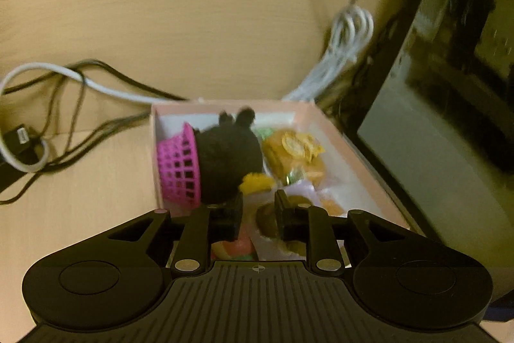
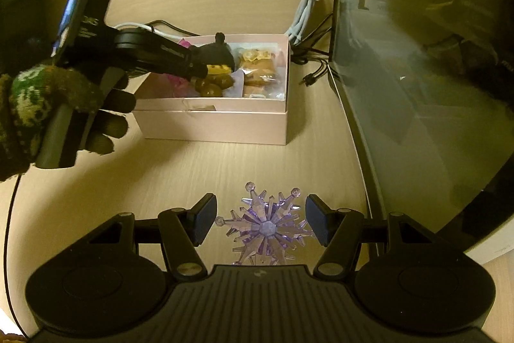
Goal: Organize objects
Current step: 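Drop the yellow brick into the pink box with the left tool while the right tool carries the snowflake, then release the purple snowflake into the pink box with the right tool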
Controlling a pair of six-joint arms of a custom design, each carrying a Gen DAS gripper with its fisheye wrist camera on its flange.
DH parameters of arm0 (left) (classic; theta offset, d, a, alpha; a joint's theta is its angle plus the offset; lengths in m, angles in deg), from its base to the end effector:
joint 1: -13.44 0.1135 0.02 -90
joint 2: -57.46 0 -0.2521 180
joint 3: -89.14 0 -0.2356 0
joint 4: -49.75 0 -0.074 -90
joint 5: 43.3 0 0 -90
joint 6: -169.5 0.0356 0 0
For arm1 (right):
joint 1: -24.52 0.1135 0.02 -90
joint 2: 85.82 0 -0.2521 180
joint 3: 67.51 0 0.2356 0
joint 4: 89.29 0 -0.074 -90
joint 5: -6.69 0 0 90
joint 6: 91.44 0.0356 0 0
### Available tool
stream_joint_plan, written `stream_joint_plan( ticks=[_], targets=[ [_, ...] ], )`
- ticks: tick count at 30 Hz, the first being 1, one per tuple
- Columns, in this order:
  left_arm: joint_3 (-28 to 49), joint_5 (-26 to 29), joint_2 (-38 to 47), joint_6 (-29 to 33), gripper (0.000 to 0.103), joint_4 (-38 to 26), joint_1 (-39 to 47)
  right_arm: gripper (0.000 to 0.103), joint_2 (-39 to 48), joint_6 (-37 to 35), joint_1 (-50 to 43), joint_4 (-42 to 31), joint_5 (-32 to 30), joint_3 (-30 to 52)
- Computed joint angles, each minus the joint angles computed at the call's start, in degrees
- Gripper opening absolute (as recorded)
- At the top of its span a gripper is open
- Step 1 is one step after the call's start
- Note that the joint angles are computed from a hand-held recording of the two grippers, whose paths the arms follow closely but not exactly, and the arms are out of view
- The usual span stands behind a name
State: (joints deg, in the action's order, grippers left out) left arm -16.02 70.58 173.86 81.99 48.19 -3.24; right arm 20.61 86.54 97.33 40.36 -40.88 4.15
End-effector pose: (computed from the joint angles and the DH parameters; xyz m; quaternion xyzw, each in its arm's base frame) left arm 0.3658 -0.1246 0.1102 0.2306 0.8714 -0.2364 0.3628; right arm 0.1096 0.2732 0.1210 0.1382 0.9212 -0.0212 0.3631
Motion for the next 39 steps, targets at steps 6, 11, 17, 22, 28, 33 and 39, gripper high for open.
stream_joint_plan(
  ticks=[6,11,17,22,28,33,39],
  targets=[
    [-11.4,6.5,-10.0,-6.3,0.023,6.6,8.2,0.061,0.9,-6.8,-2.3,3.5,0.5,0.9],
    [-19.0,9.9,-16.0,-5.0,0.023,4.4,17.0,0.061,0.4,-18.6,-6.5,6.1,4.3,3.6],
    [-23.0,11.1,-16.8,1.3,0.023,-2.4,24.4,0.061,2.8,-39.4,-15.4,17.3,6.7,9.8],
    [-24.5,11.6,-16.1,4.2,0.023,-4.5,25.6,0.068,7.0,-55.5,-20.9,35.2,5.9,10.9],
    [-24.8,13.5,-17.5,2.5,0.023,-3.2,23.9,0.073,4.2,-43.9,-19.6,28.1,6.6,7.5],
    [-21.2,11.7,-17.8,-2.7,0.023,0.4,17.6,0.072,3.2,-29.9,-16.7,19.1,4.9,1.9],
    [-10.0,2.6,-10.1,-3.9,0.023,-1.1,9.1,0.068,5.6,-21.7,-16.7,16.3,3.0,0.0]
  ],
)
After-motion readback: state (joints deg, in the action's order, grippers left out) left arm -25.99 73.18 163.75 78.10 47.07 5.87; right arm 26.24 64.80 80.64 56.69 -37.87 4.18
